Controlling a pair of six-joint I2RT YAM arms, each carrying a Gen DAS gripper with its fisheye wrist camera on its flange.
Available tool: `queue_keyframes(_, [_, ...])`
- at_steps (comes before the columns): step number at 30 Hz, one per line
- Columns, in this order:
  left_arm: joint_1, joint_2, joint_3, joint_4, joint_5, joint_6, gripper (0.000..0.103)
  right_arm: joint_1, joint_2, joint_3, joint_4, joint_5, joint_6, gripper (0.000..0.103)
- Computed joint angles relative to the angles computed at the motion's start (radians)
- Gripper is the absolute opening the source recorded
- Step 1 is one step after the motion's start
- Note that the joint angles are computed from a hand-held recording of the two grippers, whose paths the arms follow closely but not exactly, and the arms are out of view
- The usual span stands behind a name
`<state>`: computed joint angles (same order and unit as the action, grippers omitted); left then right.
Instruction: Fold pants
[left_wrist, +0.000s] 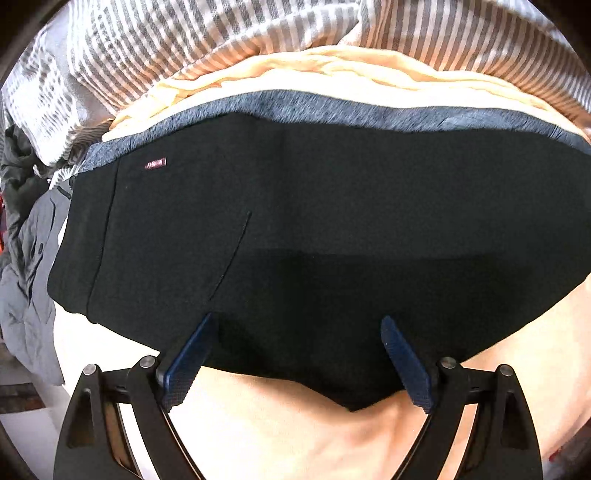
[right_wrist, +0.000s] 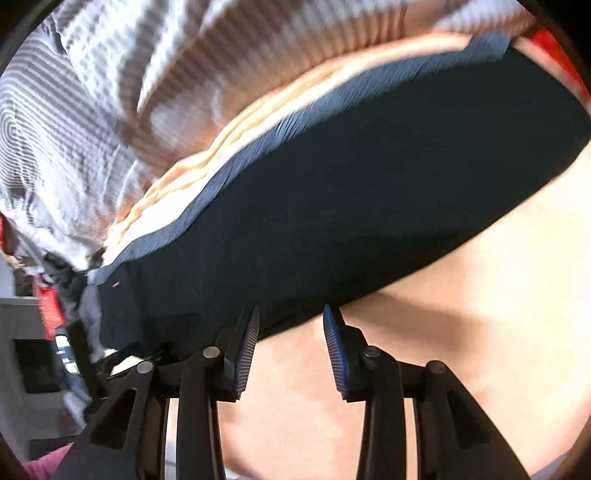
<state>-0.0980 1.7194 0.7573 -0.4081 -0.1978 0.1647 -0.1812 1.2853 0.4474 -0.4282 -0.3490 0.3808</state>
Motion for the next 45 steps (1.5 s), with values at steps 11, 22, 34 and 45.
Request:
queue_keyframes(11, [-0.384,0.041,0.150,-0.102,0.050,-0.289,0.092,-0.525,0.278,0.277,-0.045,0.054,-0.389,0.040])
queue_keyframes(22, [-0.575,0.272,0.432,-0.163,0.060,-0.487,0.092,-0.941,0.531,0.483,-0.241,-0.244,-0.612,0.049])
queue_keyframes(34, [-0.675,0.505,0.677,-0.247,-0.008,-0.578,0.092,-0.653,0.775,0.672,-0.037,-0.276,-0.488,0.049])
queue_keyframes(45, [-0.641,0.491,0.595,-0.168,0.005,-0.591,0.097,-0.909,0.714,0.677,-0.228,-0.428,-0.617,0.053])
